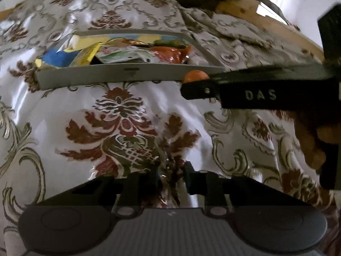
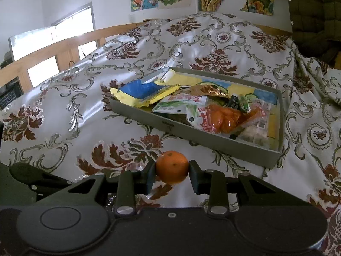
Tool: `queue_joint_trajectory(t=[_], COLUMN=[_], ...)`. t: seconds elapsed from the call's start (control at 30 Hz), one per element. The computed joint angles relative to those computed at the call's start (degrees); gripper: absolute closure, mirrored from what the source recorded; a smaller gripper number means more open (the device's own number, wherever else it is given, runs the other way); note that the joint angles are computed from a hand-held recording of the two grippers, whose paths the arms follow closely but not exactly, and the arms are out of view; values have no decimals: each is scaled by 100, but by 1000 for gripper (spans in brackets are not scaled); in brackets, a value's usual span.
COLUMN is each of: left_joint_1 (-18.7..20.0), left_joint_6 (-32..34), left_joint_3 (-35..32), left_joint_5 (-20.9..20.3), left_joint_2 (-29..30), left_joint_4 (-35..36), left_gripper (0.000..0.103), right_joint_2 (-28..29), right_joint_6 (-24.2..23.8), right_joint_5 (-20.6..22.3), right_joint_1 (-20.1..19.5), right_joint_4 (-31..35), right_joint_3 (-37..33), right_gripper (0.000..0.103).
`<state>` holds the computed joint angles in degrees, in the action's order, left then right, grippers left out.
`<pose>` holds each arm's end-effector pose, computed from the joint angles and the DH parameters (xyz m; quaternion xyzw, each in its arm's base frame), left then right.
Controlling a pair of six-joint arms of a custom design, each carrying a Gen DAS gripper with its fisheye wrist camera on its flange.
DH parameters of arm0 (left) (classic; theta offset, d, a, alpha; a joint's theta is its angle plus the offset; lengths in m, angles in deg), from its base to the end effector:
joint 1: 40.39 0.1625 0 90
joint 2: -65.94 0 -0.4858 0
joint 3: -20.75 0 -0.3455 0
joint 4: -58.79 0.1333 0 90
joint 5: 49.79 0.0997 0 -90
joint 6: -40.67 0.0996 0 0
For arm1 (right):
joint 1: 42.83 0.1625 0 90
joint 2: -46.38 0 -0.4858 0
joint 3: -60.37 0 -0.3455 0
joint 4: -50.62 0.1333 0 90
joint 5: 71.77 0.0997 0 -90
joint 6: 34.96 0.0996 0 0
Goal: Organize snacks
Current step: 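Grasp the dark clear packet with the left tool while the right tool grasps the orange, then carry the dark packet with the left tool while the right tool carries the orange over the tray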
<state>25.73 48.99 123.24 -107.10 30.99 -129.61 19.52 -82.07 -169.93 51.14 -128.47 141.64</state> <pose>-0.0956 -0.6781 0.1007 0.1846 0.9095 -0.2897 0.2342 0.1724 -0.7624 0.0767 0.3914 -0.8682 0.2515 0.1725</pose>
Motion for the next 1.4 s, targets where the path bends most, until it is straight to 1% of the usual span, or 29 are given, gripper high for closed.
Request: queue_joint_trajectory(t=[0.07,0.13,0.27,0.37,0.53,0.63,0.73,0.8,0.93,1.13,1.23,1.4], left_joint_1=[28,35,50,53,-96,-256,-387,-452,-483,-400,-282,-33], left_joint_6=[-133,-252,-425,-694,-728,-520,-187,4,230,609,624,580], left_joint_3=[15,41,100,275,553,595,481,339,-93,-925,-1391,-2175], left_joint_5=[-20,-33,-103,-224,65,349,545,651,660,546,389,153], left_joint_2=[-25,-37,-97,-245,-391,-396,-387,-370,-296,-5,173,496], left_joint_4=[-41,-97,-141,-248,-852,-1367,-1681,-1773,-1768,-1645,-1424,-1082], left_gripper=[86,88,88,88,88,88,88,88,88,88,88,88], right_joint_2=[-8,-16,-51,-147,-279,-347,-411,-434,-426,-256,-89,353], right_joint_6=[-7,-38,-160,-355,-572,-629,-592,-568,-491,-302,-114,94], right_joint_5=[12,11,49,257,533,656,838,1021,1273,1359,1338,1260], right_joint_1=[5,11,38,69,122,139,146,138,120,84,65,55], right_joint_4=[4,-14,-257,-532,-877,-1039,-1230,-1443,-1762,-1917,-1873,-1665], right_joint_3=[11,26,131,316,579,716,827,883,836,423,41,-827], right_gripper=[67,67,67,67,67,67,67,67,67,67,67,67])
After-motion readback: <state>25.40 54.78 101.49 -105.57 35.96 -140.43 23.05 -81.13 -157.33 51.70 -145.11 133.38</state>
